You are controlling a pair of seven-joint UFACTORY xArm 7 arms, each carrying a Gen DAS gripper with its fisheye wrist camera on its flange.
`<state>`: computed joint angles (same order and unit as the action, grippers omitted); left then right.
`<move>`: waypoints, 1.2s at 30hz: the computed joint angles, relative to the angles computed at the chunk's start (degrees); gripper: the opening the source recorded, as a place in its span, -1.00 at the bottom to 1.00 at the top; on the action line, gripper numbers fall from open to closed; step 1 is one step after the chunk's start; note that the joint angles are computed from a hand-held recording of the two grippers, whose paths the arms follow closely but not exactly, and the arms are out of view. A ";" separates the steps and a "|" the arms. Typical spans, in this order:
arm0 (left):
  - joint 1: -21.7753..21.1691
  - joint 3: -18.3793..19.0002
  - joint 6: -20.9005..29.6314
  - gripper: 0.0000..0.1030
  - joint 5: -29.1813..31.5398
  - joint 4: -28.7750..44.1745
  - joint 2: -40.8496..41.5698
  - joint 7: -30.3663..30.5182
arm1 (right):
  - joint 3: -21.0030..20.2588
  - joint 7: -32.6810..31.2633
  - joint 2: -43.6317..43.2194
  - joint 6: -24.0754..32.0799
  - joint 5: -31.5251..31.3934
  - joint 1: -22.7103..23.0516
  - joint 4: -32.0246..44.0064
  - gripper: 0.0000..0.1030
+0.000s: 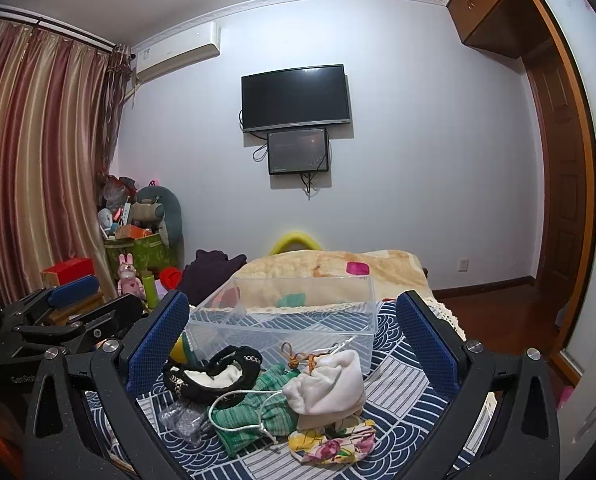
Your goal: Organize soft objects
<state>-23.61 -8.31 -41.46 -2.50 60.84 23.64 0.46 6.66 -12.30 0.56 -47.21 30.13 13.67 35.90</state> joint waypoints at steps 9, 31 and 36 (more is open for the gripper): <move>0.01 -0.08 -0.14 1.00 0.19 0.17 0.31 -0.13 | -0.07 0.82 0.06 -0.49 -0.51 0.01 -0.22 1.00; 2.59 1.37 8.41 0.47 1.19 8.21 6.71 -5.48 | -1.61 -1.39 5.04 4.65 -0.10 0.06 3.28 0.59; 2.19 2.83 14.35 0.35 -1.32 14.43 11.11 -5.21 | -2.75 -1.92 6.57 9.52 1.98 0.04 4.99 0.38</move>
